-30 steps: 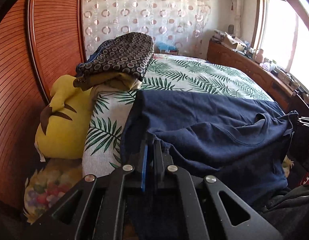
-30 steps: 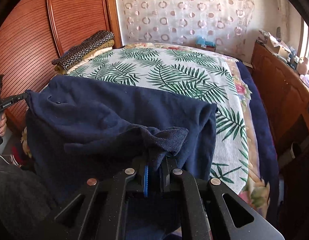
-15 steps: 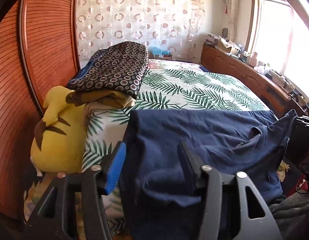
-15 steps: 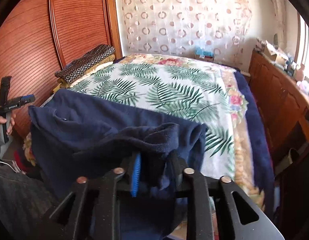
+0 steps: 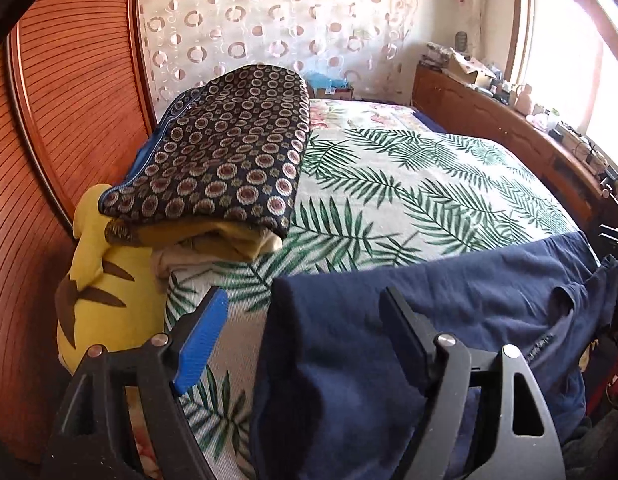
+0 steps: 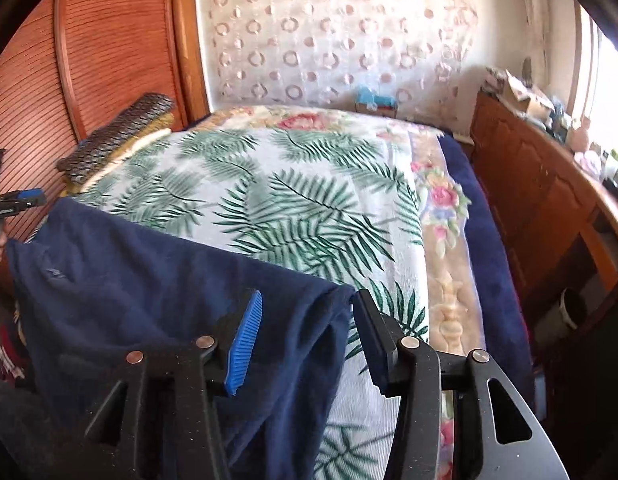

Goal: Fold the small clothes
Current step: 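Open both tools and release the folded hem onto the shirt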

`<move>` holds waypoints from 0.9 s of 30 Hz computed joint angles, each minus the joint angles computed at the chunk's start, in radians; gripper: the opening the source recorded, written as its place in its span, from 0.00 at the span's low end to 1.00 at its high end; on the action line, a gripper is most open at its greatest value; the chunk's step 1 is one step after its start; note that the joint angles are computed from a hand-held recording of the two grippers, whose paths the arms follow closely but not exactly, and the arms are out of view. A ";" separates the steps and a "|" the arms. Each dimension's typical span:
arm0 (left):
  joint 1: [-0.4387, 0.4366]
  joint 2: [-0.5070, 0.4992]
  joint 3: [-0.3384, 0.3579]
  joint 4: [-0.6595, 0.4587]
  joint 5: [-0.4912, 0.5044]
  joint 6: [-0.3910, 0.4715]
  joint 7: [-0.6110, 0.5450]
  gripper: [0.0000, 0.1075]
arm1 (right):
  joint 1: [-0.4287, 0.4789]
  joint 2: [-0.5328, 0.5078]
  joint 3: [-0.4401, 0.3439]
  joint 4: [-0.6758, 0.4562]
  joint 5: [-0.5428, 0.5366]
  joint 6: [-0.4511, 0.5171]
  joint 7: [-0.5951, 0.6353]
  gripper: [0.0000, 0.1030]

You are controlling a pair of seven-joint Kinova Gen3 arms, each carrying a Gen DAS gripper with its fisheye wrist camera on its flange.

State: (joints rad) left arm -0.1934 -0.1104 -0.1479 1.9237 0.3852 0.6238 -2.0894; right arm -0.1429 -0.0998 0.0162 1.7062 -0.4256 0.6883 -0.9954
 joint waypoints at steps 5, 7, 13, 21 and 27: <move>-0.016 0.055 0.006 -0.056 -0.007 0.035 0.003 0.73 | 0.006 0.072 -0.024 -0.045 0.037 0.014 -0.059 0.48; -0.027 0.076 0.010 -0.066 0.000 0.050 -0.006 0.73 | 0.009 0.094 -0.035 -0.061 0.054 0.015 -0.079 0.48; -0.064 0.136 0.032 -0.075 -0.005 0.087 0.008 0.73 | 0.013 0.125 -0.056 -0.083 0.107 0.012 -0.140 0.50; -0.064 0.146 0.058 -0.062 -0.048 0.071 0.035 0.73 | -0.003 0.133 -0.074 -0.101 0.179 0.014 -0.208 0.50; -0.066 0.159 0.064 -0.073 -0.046 0.075 0.034 0.73 | 0.002 0.144 -0.074 -0.115 0.171 0.028 -0.191 0.50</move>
